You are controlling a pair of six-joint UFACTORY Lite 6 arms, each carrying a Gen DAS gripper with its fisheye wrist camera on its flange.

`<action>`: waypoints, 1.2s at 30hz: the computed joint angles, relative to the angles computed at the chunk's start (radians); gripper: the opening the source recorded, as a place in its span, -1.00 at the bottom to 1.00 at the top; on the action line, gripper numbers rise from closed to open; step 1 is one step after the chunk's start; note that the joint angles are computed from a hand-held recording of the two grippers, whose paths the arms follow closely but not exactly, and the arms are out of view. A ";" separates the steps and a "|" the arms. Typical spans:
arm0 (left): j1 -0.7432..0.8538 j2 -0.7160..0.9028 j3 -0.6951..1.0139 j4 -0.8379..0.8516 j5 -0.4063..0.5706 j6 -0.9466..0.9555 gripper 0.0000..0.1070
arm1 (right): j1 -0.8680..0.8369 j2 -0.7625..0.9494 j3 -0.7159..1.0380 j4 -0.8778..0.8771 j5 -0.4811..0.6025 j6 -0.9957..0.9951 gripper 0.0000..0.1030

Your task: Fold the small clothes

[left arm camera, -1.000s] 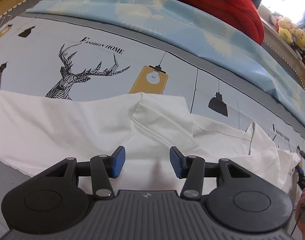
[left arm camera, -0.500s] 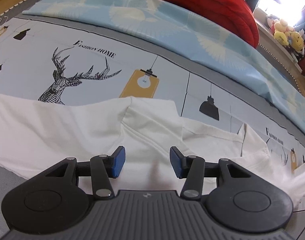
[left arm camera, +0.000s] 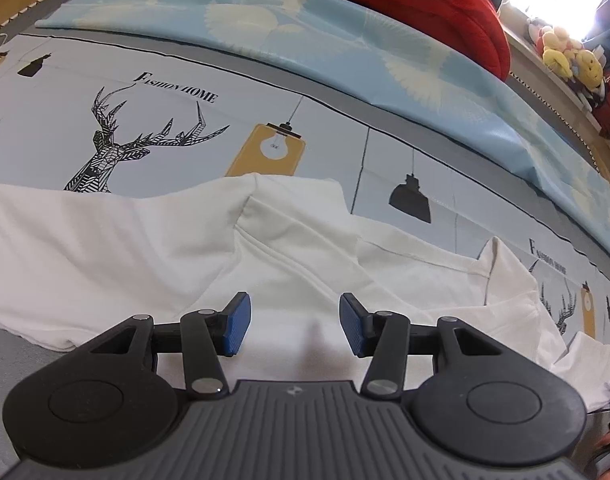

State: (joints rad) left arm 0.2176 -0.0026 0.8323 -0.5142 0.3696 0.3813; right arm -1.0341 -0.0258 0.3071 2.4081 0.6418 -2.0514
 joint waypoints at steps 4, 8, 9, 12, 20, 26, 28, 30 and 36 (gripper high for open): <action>0.014 0.023 0.015 0.023 -0.011 -0.018 0.02 | -0.187 0.257 0.176 -0.226 0.132 0.206 -0.55; 0.024 0.035 0.024 0.029 -0.015 -0.017 0.02 | -0.292 0.501 0.378 -0.528 0.374 0.411 -0.50; 0.022 0.037 0.025 0.031 -0.015 -0.017 0.02 | -0.304 0.545 0.426 -0.577 0.425 0.462 -0.50; 0.013 0.036 0.020 0.035 -0.016 -0.017 0.02 | -0.307 0.557 0.463 -0.583 0.424 0.523 -0.50; -0.004 0.046 0.016 0.062 -0.033 -0.052 0.02 | -0.406 0.490 0.339 -0.272 0.478 0.301 -0.79; 0.002 0.058 0.025 0.062 -0.036 -0.057 0.02 | -0.423 0.416 0.355 -0.314 0.290 0.311 -0.73; 0.000 0.060 0.026 0.063 -0.036 -0.063 0.02 | -0.408 0.428 0.351 -0.397 0.242 0.389 -0.56; -0.005 0.061 0.024 0.056 -0.034 -0.056 0.02 | -0.377 0.419 0.323 -0.425 0.214 0.413 -0.33; -0.007 0.068 0.026 0.061 -0.038 -0.062 0.02 | -0.229 0.277 0.198 -0.353 0.172 0.357 -0.06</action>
